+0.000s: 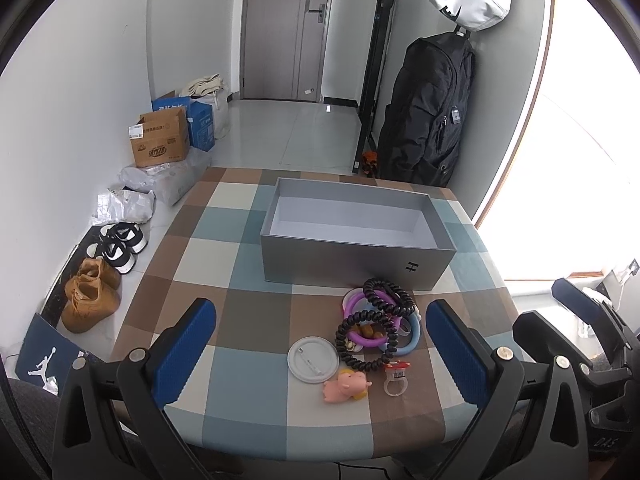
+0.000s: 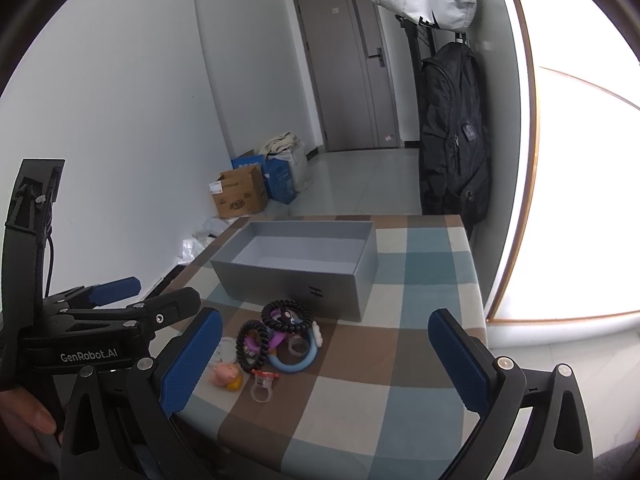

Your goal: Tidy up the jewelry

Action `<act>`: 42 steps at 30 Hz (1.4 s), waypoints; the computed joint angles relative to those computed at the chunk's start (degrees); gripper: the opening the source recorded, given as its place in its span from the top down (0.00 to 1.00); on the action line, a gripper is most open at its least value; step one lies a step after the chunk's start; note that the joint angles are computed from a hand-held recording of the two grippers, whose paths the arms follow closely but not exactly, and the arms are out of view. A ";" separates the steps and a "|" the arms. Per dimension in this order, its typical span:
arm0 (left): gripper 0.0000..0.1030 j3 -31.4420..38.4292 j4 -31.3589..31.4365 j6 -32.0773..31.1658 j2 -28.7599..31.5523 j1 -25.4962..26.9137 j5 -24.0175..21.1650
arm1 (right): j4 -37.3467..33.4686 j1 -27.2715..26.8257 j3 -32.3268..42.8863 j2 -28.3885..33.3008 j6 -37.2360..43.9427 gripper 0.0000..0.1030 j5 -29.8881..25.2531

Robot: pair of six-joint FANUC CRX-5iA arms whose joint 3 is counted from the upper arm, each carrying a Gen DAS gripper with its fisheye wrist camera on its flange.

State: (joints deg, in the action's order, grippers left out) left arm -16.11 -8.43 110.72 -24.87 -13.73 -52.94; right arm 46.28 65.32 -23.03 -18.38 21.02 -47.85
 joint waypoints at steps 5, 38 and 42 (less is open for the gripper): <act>0.01 -0.22 0.64 -0.57 -0.04 0.27 0.12 | -0.08 0.10 0.13 0.18 0.07 0.00 0.02; 0.01 -6.55 21.60 -13.76 -0.25 18.07 -6.89 | -38.18 -4.43 18.25 13.15 31.92 0.58 -9.64; 0.01 -7.09 22.65 -14.78 -0.56 18.68 -7.31 | -37.74 -4.52 18.82 14.32 31.41 0.83 -10.34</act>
